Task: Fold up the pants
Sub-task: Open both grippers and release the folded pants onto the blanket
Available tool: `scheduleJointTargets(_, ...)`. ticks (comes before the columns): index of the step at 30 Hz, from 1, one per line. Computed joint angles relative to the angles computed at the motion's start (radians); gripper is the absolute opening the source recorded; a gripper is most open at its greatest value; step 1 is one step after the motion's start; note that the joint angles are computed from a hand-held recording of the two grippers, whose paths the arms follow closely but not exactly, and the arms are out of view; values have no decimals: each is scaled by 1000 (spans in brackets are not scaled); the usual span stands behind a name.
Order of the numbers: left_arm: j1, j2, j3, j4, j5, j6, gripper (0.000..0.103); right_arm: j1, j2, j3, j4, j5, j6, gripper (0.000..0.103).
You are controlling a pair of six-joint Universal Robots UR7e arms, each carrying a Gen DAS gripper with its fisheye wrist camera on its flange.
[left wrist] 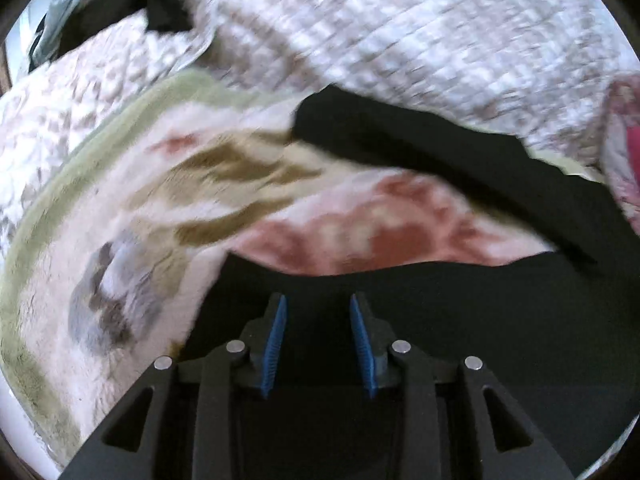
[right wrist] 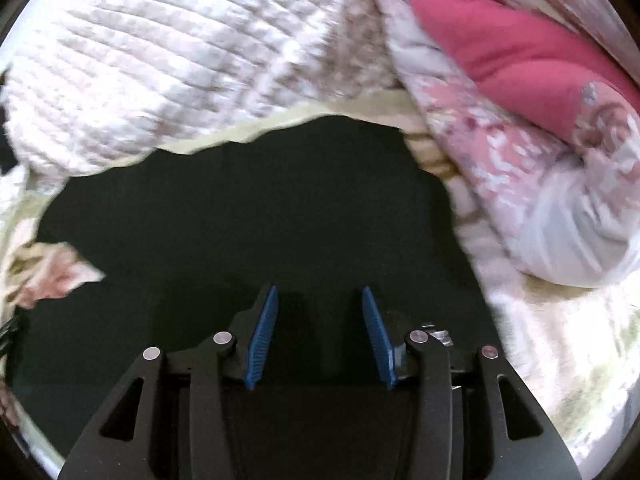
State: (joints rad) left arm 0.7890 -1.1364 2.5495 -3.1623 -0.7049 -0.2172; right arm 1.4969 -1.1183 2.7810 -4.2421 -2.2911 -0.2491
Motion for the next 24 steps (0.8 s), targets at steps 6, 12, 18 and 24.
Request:
scheduleJointTargets(6, -106, 31, 38, -32, -101, 4, 36, 144, 100, -8, 22, 37, 26, 50)
scheduleJointTargets(12, -152, 94, 52, -48, -176, 29, 38, 222, 173, -54, 127, 38, 12, 51)
scheduleJointTargets(18, -190, 143, 76, -94, -154, 17, 44, 222, 228, -103, 224, -2, 1, 53)
scheduleJointTargets(24, -173, 140, 82, -121, -166, 43, 47, 213, 223, -106, 242, 12, 11, 61)
